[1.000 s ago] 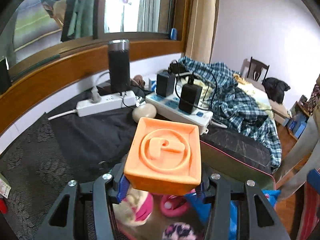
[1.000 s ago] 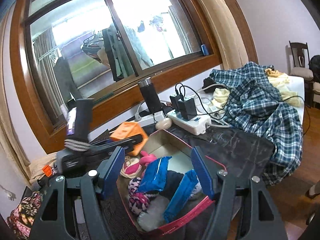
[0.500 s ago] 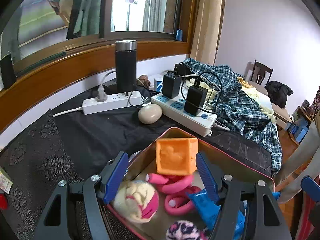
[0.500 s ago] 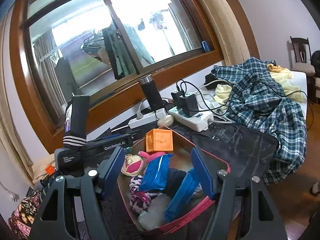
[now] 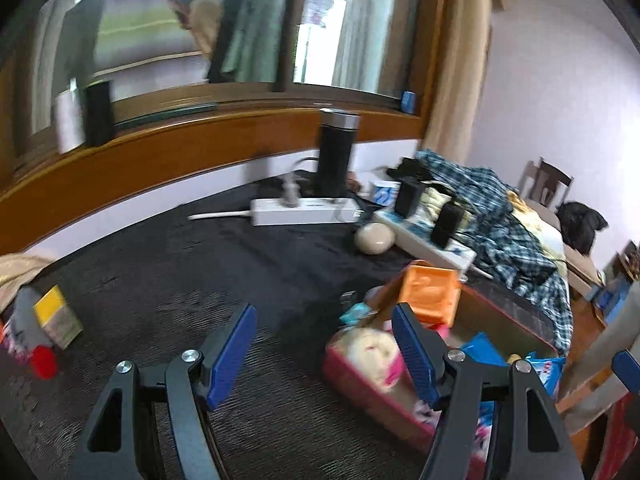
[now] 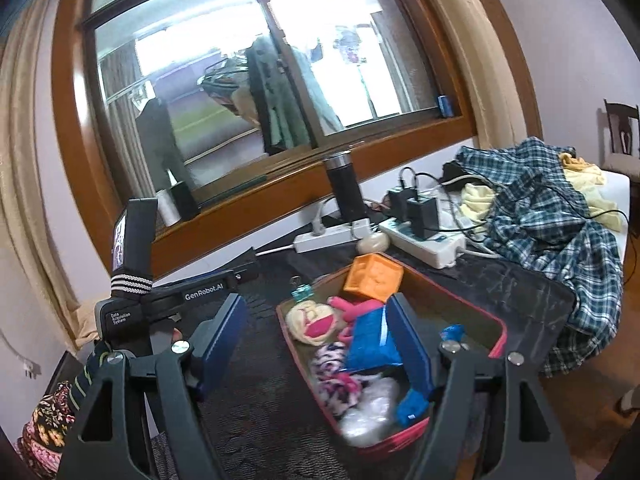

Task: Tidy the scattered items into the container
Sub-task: 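Carry the orange cube over the box and open the left tool, then move both tools back over the table toward the grey sock and yellow box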

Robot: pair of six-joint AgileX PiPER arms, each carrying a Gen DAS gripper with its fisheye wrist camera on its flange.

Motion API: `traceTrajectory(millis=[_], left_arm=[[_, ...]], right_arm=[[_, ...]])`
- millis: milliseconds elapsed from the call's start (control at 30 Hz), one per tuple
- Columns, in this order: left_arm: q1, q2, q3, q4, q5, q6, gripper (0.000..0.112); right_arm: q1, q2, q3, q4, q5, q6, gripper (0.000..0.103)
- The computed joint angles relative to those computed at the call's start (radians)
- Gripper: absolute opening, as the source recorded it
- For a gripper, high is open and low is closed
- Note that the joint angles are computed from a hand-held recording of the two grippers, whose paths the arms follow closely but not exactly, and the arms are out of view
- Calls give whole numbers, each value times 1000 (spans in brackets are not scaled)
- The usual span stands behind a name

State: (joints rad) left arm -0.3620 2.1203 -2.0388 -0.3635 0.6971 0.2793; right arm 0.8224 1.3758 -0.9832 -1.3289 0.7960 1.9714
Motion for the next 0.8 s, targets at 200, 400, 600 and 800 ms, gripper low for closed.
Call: traceTrajectory(millis=[200, 400, 600, 800], left_arm=[[112, -84, 130, -84, -39, 56, 72], [238, -181, 286, -242, -86, 193, 86], [349, -233, 379, -361, -84, 322, 86], [465, -261, 445, -426, -83, 414, 86]], right_arm=[[59, 68, -93, 21, 31, -52, 79], [80, 154, -197, 84, 9, -129, 79], [115, 248, -318, 132, 8, -227, 80], [119, 342, -439, 210, -22, -334, 80]])
